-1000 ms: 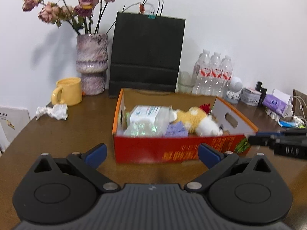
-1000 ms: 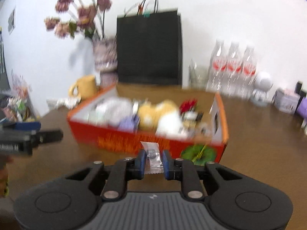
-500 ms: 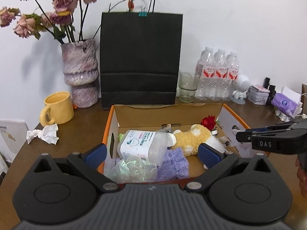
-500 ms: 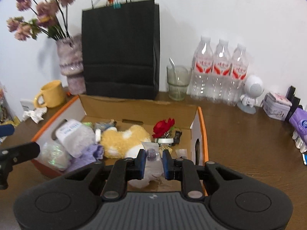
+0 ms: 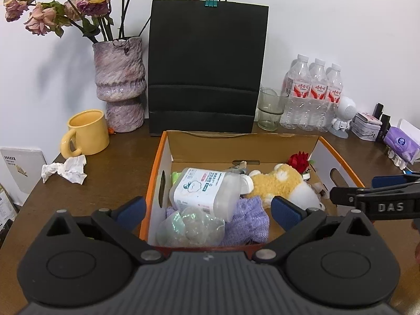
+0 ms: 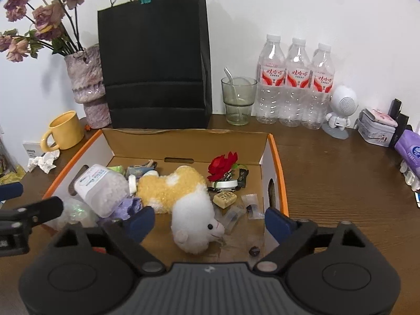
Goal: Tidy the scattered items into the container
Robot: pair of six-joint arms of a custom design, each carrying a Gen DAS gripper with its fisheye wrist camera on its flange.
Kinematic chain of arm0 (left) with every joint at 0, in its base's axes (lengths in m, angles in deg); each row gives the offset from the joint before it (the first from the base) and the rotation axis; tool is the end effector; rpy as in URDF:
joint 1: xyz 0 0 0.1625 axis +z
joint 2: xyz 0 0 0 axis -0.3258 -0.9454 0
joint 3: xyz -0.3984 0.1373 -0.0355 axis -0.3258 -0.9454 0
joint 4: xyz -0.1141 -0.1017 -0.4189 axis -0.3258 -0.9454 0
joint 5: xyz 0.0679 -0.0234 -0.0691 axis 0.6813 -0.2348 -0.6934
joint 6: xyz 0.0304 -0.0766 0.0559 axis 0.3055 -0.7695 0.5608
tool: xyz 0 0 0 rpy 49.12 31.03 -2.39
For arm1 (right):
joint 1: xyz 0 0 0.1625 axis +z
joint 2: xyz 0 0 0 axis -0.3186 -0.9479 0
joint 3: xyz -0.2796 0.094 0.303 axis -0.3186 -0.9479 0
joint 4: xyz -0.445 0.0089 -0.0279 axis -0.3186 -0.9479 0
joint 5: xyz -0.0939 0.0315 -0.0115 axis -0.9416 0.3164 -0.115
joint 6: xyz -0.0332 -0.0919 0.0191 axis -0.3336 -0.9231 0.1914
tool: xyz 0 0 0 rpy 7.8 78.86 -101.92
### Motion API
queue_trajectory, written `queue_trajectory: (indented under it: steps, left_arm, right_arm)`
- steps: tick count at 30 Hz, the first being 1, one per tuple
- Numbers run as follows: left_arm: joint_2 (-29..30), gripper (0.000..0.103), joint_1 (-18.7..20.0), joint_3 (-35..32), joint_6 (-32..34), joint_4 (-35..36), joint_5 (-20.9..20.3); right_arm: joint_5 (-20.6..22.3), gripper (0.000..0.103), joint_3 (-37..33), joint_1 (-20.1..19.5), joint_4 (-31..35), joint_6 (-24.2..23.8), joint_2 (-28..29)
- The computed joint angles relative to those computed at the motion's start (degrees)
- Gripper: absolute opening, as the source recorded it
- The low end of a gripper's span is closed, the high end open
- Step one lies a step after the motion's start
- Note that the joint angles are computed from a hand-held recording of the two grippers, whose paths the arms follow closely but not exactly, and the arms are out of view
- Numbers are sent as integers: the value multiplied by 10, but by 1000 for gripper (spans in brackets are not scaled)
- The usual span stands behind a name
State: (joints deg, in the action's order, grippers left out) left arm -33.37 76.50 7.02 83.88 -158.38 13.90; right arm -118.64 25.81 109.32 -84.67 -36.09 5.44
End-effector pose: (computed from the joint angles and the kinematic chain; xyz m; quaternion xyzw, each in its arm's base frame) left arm -0.2160 -0.7344 0.0574 0.1415 0.8245 -0.4343 0.3340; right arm 0.1139 -0.8070 0.1997 0.2688 -0.8683 0.3199 0.2673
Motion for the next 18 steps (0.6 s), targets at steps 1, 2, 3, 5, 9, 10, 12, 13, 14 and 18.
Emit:
queue_trajectory:
  steps: [1,2,3,5,9,10,12,13,14,18]
  left_arm:
    - [-2,103,-1,3,-2,1,1]
    - [-5,103,-3,8,-4,1,2]
    - [-8,103,-5,13,-6,1,3]
    - [-13,103,-8,22,-9,1,5]
    - [-30,103,-17,48,-31,11,5]
    - [-36,103,-20,57,-37,14,4]
    - [-45,103,-26,74,-46,17,4]
    - [-49,103,-29,81,-50,17,5]
    - [-53,103,-32,89,-57,20,6]
    - [-77,103,-43,126,-102,41,1]
  right_arm:
    - [-2,98,7,1,0,3,-6]
    - [-5,101,14,3,1,6,-12]
    - [-7,103,21,4,0,8,-18]
    - [-4,103,43,6,-7,1,-36]
    - [4,103,84,9,-12,-1,-70]
    - [5,103,95,9,-15,-1,-78]
    - [8,103,117,10,-24,-5,-95]
    - [9,103,126,11,-28,-6,-101]
    - [11,103,136,11,-32,-8,-108]
    - [12,103,174,14,-47,-11,-134]
